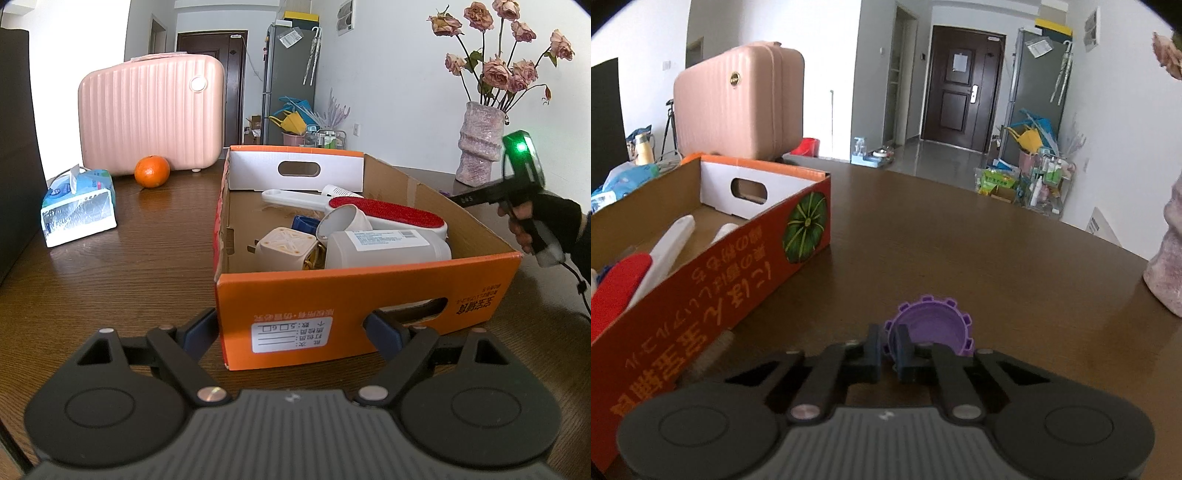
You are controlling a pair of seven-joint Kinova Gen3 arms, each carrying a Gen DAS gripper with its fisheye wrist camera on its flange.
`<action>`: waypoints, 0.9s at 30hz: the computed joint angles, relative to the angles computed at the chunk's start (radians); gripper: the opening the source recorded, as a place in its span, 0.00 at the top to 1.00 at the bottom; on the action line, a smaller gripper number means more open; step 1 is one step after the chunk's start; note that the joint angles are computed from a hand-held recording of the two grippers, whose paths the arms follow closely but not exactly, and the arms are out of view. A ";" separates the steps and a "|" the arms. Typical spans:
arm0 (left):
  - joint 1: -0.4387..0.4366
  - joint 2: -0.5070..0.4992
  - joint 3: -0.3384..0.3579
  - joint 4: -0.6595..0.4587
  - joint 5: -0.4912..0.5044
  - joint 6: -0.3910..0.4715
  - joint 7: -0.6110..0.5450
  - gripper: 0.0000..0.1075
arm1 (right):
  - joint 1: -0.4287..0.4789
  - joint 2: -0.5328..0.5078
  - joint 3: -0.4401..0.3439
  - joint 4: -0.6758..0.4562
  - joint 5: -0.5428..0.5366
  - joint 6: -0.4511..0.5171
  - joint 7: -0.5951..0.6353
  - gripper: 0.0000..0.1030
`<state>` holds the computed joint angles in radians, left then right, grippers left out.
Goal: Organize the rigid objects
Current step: 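Return the right tool and grasp the purple bottle cap, then carry the purple cap into the orange box and release it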
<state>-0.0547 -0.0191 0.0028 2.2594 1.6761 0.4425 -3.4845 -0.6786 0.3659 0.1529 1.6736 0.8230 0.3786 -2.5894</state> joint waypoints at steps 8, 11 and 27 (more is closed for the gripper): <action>0.001 0.000 0.000 0.000 0.002 -0.001 -0.001 0.19 | -0.183 -0.170 -0.064 0.208 0.211 0.128 -0.275 0.95; 0.001 0.001 0.000 0.000 0.002 -0.001 -0.002 0.19 | -0.277 -0.228 -0.113 0.273 0.267 0.216 -0.397 0.95; 0.001 0.001 -0.001 -0.001 -0.002 0.000 0.002 0.19 | -0.395 -0.280 -0.479 0.388 0.453 0.657 -1.031 0.68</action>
<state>-0.0539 -0.0180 0.0023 2.2580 1.6744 0.4425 -3.4824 -1.0735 0.0856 -0.3258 2.0619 1.2759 1.0353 -3.6200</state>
